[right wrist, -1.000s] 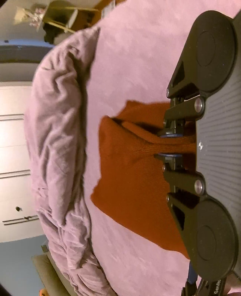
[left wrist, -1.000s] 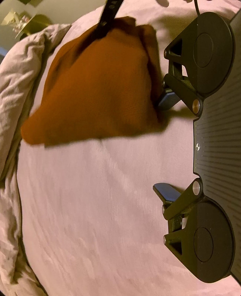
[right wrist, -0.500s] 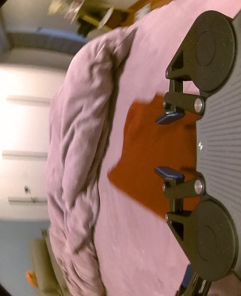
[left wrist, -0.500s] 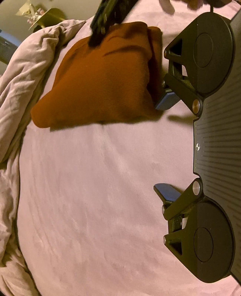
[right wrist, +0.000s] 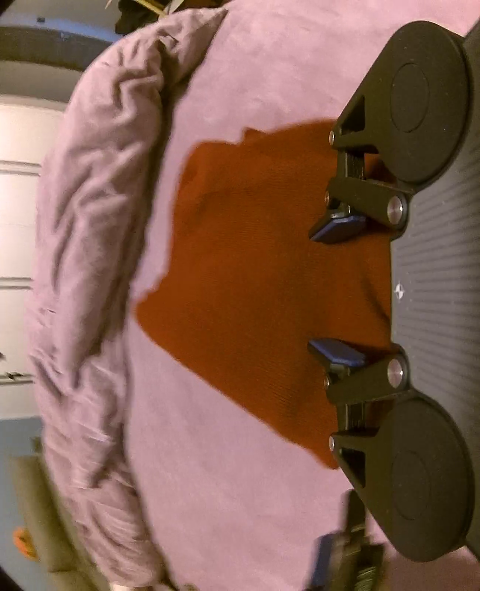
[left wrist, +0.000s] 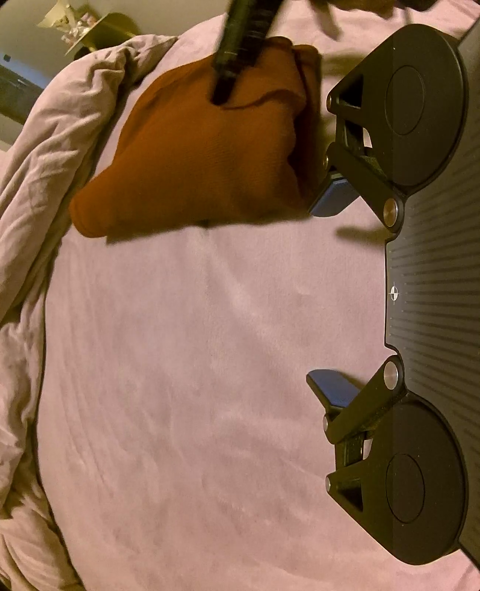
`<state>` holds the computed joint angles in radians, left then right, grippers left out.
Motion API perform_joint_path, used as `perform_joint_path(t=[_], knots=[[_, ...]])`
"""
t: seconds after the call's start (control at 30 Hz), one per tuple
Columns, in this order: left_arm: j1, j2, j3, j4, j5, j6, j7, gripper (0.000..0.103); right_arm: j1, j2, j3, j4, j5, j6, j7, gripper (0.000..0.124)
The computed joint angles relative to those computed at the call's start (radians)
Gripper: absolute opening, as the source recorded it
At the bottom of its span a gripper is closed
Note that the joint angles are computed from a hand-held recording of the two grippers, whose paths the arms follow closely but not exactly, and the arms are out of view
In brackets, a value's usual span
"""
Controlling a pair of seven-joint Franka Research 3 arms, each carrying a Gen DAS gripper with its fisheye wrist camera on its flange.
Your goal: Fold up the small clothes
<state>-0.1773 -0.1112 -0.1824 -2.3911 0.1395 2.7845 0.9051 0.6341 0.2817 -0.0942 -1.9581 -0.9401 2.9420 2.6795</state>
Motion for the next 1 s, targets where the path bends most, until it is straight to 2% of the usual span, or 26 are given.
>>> perform_joint_path(t=[0.03,0.17,0.33,0.37,0.47,0.6,0.73,0.8,0.87,0.93,1.0], knots=[[0.003,0.006,-0.002,0.006,0.011,0.007,-0.014,0.094,0.026,0.002,-0.036,0.015,-0.063,-0.010,0.073,0.062],[0.005,0.032,-0.004,0.038,0.022,0.012,-0.026,0.094,0.019,0.074,-0.040,0.151,-0.127,-0.130,0.148,0.063],[0.009,0.064,-0.009,0.075,0.068,-0.003,-0.048,0.094,-0.035,0.242,0.003,0.378,0.070,-0.275,-0.064,0.062],[0.008,0.070,-0.008,0.080,0.066,-0.004,-0.038,0.094,-0.035,0.280,0.003,0.426,0.109,-0.320,-0.113,0.065],[0.010,0.080,-0.008,0.087,0.091,-0.009,-0.041,0.094,-0.020,0.324,-0.037,0.465,0.165,-0.335,-0.104,0.089],[0.009,0.083,-0.008,0.085,0.085,-0.010,-0.039,0.094,-0.058,0.305,-0.040,0.405,0.306,-0.228,-0.102,0.094],[0.008,0.076,-0.008,0.082,0.079,-0.017,-0.028,0.094,-0.026,0.268,-0.075,0.352,0.345,-0.198,-0.113,0.094],[0.007,0.073,-0.008,0.082,0.070,-0.015,-0.014,0.094,0.005,0.239,-0.109,0.313,0.317,-0.179,-0.089,0.093],[0.005,0.066,-0.003,0.071,0.024,0.021,0.023,0.094,0.030,0.204,-0.138,0.260,0.270,-0.151,-0.051,0.093],[0.002,0.066,0.006,0.067,-0.049,0.061,0.089,0.094,0.020,0.156,-0.137,0.190,0.251,-0.089,-0.030,0.091],[-0.016,0.085,0.021,0.076,-0.267,0.123,0.281,0.094,-0.016,0.105,-0.117,0.108,0.272,-0.006,-0.031,0.090]])
